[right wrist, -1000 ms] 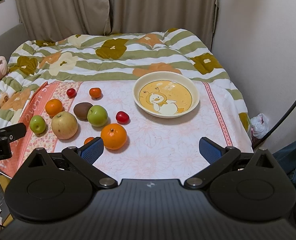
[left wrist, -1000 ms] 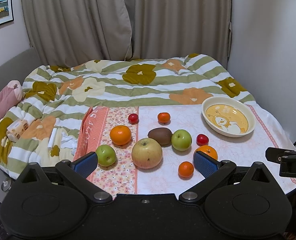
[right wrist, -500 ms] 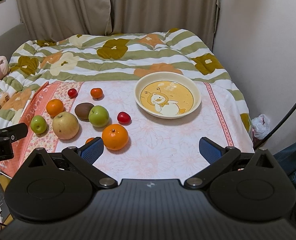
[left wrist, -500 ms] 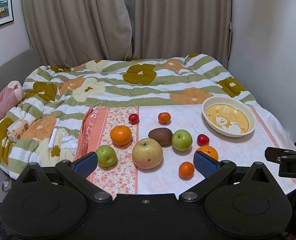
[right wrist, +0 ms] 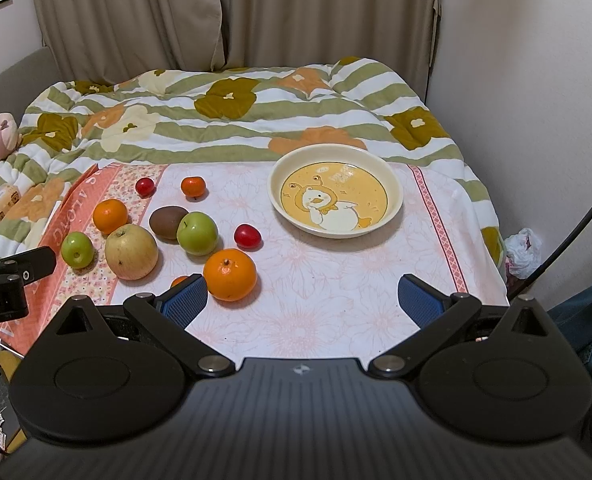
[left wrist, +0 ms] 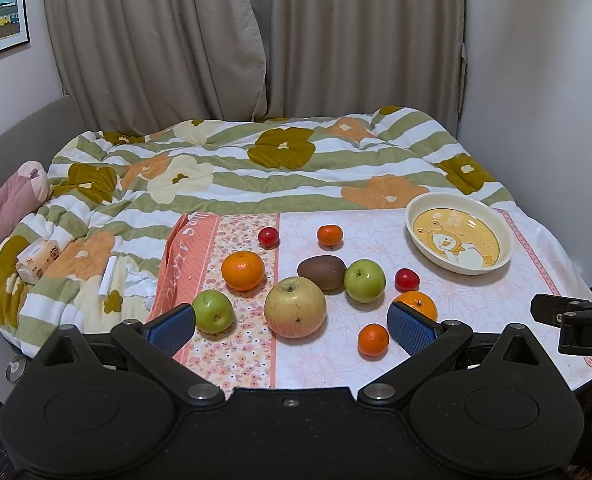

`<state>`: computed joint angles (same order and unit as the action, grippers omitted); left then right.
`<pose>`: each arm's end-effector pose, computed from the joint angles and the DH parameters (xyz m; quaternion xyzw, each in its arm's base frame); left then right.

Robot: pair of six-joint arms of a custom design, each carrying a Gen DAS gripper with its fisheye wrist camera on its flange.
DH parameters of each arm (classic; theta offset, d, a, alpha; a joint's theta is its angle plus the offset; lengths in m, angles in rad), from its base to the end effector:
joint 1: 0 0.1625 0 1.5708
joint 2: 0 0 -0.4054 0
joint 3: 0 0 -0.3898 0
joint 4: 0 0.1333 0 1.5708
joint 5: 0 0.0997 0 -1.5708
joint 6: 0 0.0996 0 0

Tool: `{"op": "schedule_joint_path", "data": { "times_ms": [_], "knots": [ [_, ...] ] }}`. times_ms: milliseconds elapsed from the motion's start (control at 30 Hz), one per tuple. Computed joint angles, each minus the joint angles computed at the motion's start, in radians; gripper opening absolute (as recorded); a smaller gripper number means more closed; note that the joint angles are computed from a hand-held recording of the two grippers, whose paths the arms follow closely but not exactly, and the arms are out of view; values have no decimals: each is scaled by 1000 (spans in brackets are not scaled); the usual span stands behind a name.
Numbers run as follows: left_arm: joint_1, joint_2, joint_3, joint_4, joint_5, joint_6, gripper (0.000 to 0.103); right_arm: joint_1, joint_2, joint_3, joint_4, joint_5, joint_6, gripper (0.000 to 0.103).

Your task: Organize fruits

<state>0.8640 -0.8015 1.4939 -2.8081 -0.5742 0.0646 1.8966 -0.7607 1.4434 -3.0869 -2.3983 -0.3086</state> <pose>-0.2866 -0.6696 0.2103 0.1991 0.8322 -0.3696 0.3622 0.2850 -0.6563 0.2246 0.1065 -0.8463 0.3737 0.3644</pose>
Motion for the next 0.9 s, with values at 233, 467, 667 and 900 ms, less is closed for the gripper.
{"op": "schedule_joint_path", "data": {
  "times_ms": [233, 467, 667, 900],
  "knots": [
    [0, 4, -7, 0, 15, 1, 103, 0, -2, 0, 2, 1, -1, 103],
    [-7, 9, -14, 19, 54, -16, 103, -5, -8, -5, 24, 51, 0, 103],
    [5, 41, -25, -26, 96, 35, 103, -28, 18, -25, 31, 110, -22, 103],
    [69, 78, -46, -128, 9, 198, 103, -58, 86, -63, 9, 116, -9, 103]
  ]
}}
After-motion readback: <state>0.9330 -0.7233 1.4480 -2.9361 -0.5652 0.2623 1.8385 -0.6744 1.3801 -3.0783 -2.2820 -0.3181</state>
